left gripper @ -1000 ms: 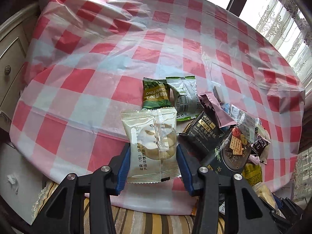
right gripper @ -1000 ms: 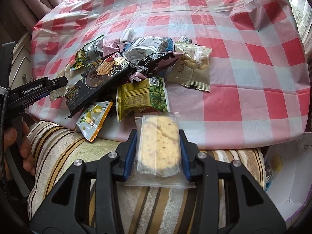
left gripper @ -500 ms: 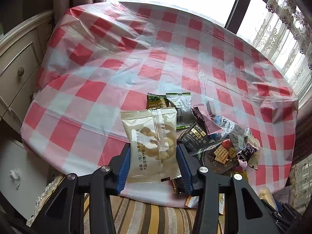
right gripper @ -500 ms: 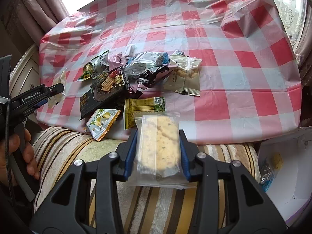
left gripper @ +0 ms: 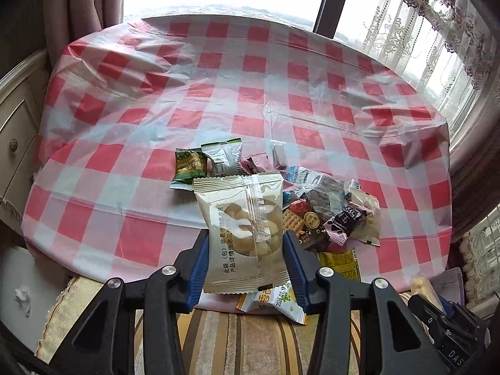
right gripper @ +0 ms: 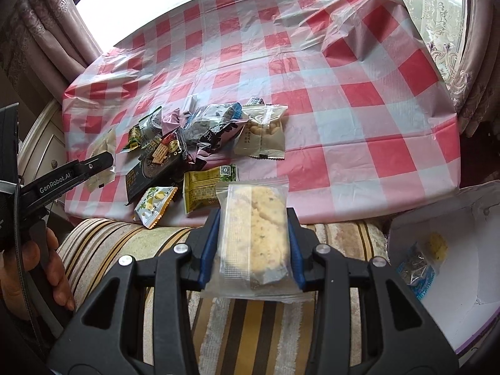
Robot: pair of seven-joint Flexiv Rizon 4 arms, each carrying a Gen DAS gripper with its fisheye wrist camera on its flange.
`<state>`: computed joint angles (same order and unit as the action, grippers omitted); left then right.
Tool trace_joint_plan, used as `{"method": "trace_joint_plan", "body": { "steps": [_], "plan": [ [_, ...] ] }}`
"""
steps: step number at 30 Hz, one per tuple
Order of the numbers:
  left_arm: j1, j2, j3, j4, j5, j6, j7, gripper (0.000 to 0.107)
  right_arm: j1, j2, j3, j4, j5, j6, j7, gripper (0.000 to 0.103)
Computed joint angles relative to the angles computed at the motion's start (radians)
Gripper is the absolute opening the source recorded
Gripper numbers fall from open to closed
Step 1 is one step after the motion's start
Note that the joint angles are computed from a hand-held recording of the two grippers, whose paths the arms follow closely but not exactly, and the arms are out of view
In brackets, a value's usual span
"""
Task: Organize snacks
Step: 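Carry both held packets over the white box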
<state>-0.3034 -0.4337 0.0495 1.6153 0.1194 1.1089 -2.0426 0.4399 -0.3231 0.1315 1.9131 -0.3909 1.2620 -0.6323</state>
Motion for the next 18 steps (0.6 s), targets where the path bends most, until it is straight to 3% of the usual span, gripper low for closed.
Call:
{"method": "trace_joint_plan", "body": {
  "steps": [9,18],
  "plan": [
    [-0.053,-0.052,-0.041,-0.1,0.009,-0.052,0.077,0.047,-0.027,0.065,-0.049,0.113,-0.044,0.093,0.112,0.044],
    [-0.137,-0.15,-0.088,-0.253,0.0,-0.116,0.223,0.047,-0.077,0.128,-0.113,0.248,-0.147,0.177,0.281,0.043]
  ]
}}
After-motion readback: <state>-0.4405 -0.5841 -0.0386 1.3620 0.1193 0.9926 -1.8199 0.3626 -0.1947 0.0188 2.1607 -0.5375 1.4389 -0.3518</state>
